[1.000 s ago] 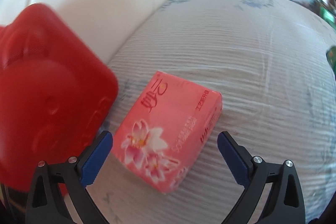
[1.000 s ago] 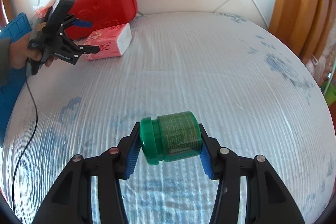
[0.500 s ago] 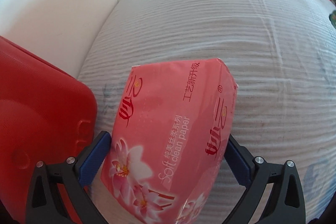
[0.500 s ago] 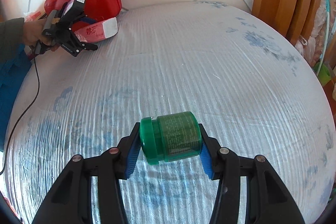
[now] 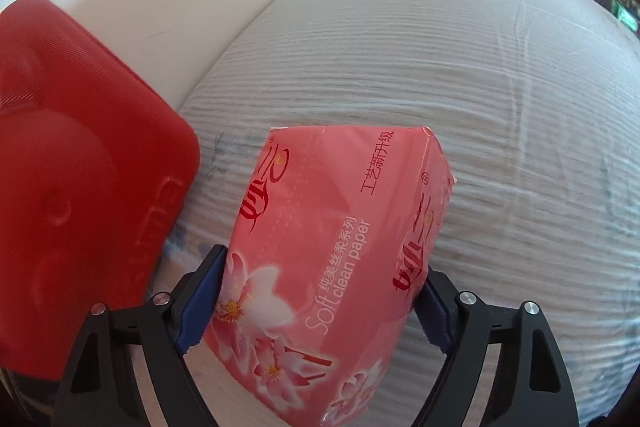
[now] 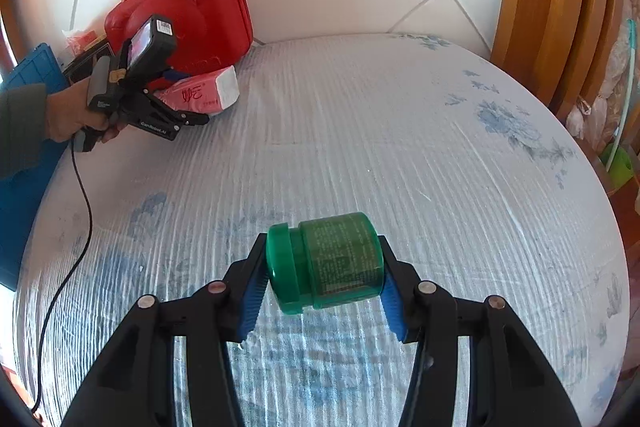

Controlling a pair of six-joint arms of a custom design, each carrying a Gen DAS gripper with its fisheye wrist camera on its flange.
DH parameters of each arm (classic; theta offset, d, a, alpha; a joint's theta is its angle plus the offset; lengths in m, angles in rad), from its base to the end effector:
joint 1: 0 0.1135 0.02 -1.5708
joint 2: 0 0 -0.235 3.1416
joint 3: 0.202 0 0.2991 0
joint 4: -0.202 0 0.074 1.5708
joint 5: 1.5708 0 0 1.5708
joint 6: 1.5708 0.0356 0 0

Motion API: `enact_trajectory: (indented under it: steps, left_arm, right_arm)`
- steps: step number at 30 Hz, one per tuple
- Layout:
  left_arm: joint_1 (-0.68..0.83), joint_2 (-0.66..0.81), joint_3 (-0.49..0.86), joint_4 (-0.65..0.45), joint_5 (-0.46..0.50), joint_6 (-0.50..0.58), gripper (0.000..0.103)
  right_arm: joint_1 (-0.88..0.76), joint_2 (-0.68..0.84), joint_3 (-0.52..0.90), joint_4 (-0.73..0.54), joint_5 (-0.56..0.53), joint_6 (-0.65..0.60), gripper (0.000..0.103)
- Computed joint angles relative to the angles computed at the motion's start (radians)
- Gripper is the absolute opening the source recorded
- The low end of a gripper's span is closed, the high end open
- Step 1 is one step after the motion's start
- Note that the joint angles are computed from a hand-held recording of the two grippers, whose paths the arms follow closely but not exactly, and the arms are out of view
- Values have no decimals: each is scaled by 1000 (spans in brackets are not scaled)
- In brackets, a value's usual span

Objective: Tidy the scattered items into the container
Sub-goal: 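Carry the tissue pack and green bottle with both tools over the blue crate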

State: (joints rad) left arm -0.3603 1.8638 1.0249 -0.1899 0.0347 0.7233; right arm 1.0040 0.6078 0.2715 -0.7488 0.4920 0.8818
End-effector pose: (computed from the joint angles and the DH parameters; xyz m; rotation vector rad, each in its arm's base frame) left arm 0.3597 -0.1368 0.0667 1.3521 2.2221 0.0860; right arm 0.1069 0.1367 0.1145 0.0025 2.4691 0.1306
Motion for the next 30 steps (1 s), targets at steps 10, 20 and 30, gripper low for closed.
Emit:
enact_trajectory:
  steps: [10, 20, 30]
  left_arm:
    - [-57, -406, -308, -18, 7, -270, 83]
    - [-126, -1083, -525, -368, -125, -528, 82]
    - [-123, -1508, -433, -797, -199, -636, 82]
  right_arm:
    - [129, 16, 180, -201, 103, 108, 49]
    - [342, 198, 459, -411, 206, 301, 49]
    - [522, 419, 756, -614, 275, 473, 49]
